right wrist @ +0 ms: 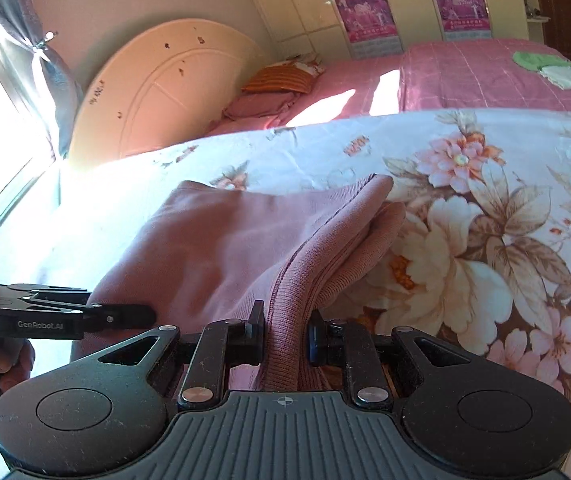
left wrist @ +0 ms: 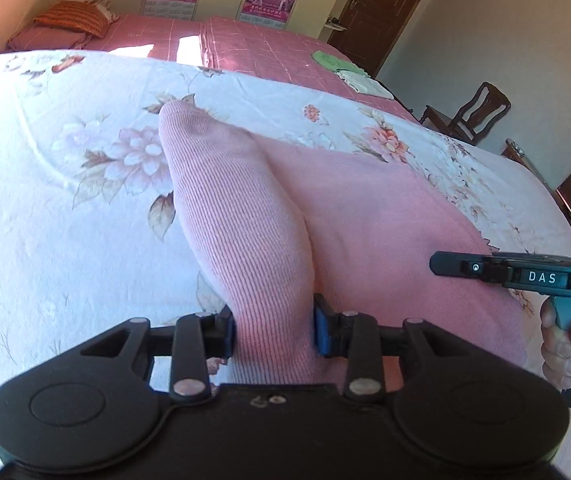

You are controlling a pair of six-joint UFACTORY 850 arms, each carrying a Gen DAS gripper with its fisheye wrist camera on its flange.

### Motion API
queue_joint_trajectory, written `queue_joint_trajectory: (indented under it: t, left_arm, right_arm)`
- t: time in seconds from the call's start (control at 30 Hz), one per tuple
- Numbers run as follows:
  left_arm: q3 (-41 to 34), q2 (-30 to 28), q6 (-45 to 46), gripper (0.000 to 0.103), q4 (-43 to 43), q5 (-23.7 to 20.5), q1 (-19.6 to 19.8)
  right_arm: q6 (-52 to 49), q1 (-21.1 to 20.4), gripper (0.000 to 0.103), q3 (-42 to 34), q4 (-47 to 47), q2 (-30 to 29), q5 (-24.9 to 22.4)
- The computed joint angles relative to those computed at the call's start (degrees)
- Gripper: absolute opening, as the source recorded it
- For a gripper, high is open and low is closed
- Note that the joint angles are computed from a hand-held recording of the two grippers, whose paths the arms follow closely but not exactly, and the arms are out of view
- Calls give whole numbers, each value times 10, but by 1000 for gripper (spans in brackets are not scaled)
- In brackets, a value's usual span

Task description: Fold small clothes

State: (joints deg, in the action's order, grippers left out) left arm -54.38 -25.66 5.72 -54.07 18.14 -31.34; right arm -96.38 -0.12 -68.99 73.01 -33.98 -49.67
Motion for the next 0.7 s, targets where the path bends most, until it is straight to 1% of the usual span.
queue_joint_trajectory:
  t: [0.03,0.07,0.1,0.13,0.17,0.27,0.33,0.37,0.4,0.43,0.47,0.5,0.53,0.57,0.63,0.67,0.7]
  left_arm:
    - [7,-1,-50,43,36,10,0]
    - [12,-1,-76,54,48,17,1]
    - [16,-1,-78,62,38,23,0]
    - [19,-2,-56,73,8,32,-4]
    - [23,0,-49,74,-1,39,-8]
    - [44,13,-82,75,20,52,-12]
    - [60,30,-49,76,-24,65,-20]
    - [69,41,-37,71,-39,74,-25]
    - [79,54,-36,67,-46,86,-30]
    - [90,68,-35,54,-52,98,-36]
    - [98,80,-38,49,-44,111,-41]
    - [109,95,-45,49,-18,131,-47]
    - [107,100,-28,50,-16,136,-49]
    - [98,98,-4,53,-22,130,-50]
    - [61,74,51,55,-33,94,-44]
    - [48,62,63,55,-38,84,-41]
    - [27,39,52,55,-22,63,-36]
  right_arm:
    - [20,-3,18,-9,-9,-12,1]
    - [38,-6,19,-16,-16,-23,1]
    - [49,-10,19,-21,-15,-33,-6]
    - [51,-15,19,-23,-9,-38,-14]
    - [48,-17,19,-22,-4,-39,-16]
    - [39,-14,19,-12,4,-30,-5]
    - [25,-13,19,-4,8,-20,6]
    - [20,-13,23,-1,10,-15,13]
    - [16,-13,29,6,19,-6,31]
    - [6,-14,46,16,34,7,57]
    - [-14,-18,51,24,53,18,69]
    - [-28,-25,50,29,64,25,61]
    - [-56,-31,46,39,83,39,53]
    - [-81,-33,36,45,92,50,46]
    - [-110,-29,35,53,90,65,33]
    - [-127,-25,35,59,90,72,31]
    - [-149,-16,35,68,86,80,34]
